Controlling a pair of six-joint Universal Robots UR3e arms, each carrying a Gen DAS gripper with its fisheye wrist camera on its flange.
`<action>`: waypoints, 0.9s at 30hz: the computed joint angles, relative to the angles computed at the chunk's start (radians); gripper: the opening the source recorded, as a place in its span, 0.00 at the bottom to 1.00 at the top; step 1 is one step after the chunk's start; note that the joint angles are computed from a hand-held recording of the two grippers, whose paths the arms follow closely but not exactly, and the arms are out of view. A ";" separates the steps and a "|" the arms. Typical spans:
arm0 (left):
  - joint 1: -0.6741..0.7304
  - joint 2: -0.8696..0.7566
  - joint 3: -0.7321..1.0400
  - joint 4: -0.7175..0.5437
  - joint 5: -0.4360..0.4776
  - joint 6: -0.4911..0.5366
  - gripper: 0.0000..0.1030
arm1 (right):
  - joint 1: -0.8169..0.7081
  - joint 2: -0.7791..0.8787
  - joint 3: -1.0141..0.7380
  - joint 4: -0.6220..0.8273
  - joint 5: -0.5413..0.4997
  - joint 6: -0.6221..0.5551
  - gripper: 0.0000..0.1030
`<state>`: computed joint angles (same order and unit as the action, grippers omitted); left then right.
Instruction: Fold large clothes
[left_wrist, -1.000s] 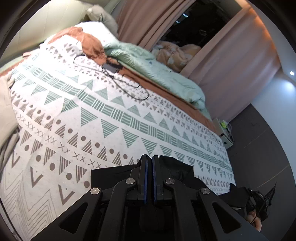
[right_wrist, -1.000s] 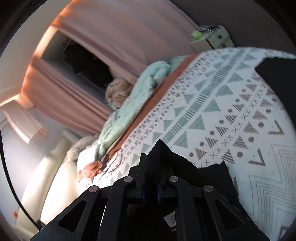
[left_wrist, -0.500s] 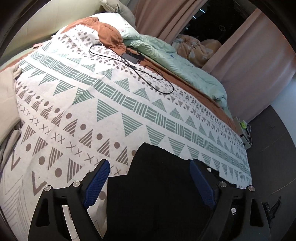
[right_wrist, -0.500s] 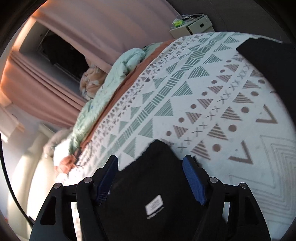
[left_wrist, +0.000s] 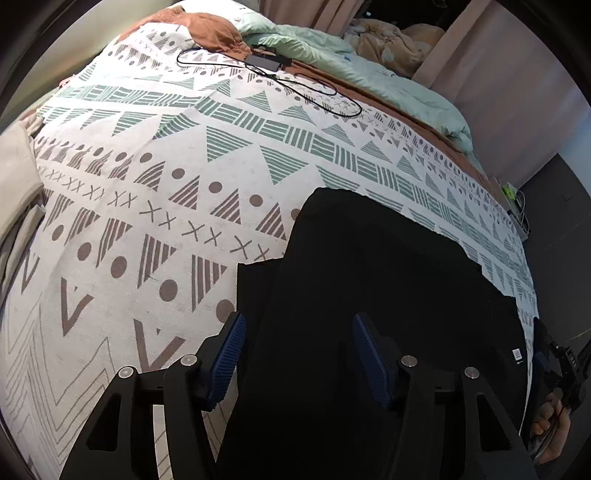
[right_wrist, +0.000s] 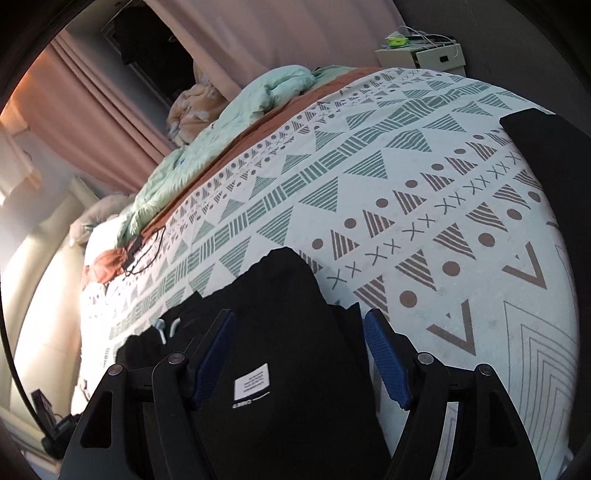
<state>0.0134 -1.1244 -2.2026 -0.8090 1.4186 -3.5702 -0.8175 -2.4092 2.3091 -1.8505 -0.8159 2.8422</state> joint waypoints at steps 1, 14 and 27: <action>-0.005 -0.015 0.007 -0.001 0.009 0.001 0.56 | 0.000 0.009 0.003 -0.008 -0.002 -0.003 0.70; -0.032 -0.319 0.165 0.106 0.031 0.046 0.56 | 0.306 0.474 -0.057 -0.503 -0.192 0.217 0.70; -0.067 -0.582 0.337 0.167 0.107 0.006 0.03 | 0.379 0.723 -0.120 -0.718 -0.186 0.264 0.05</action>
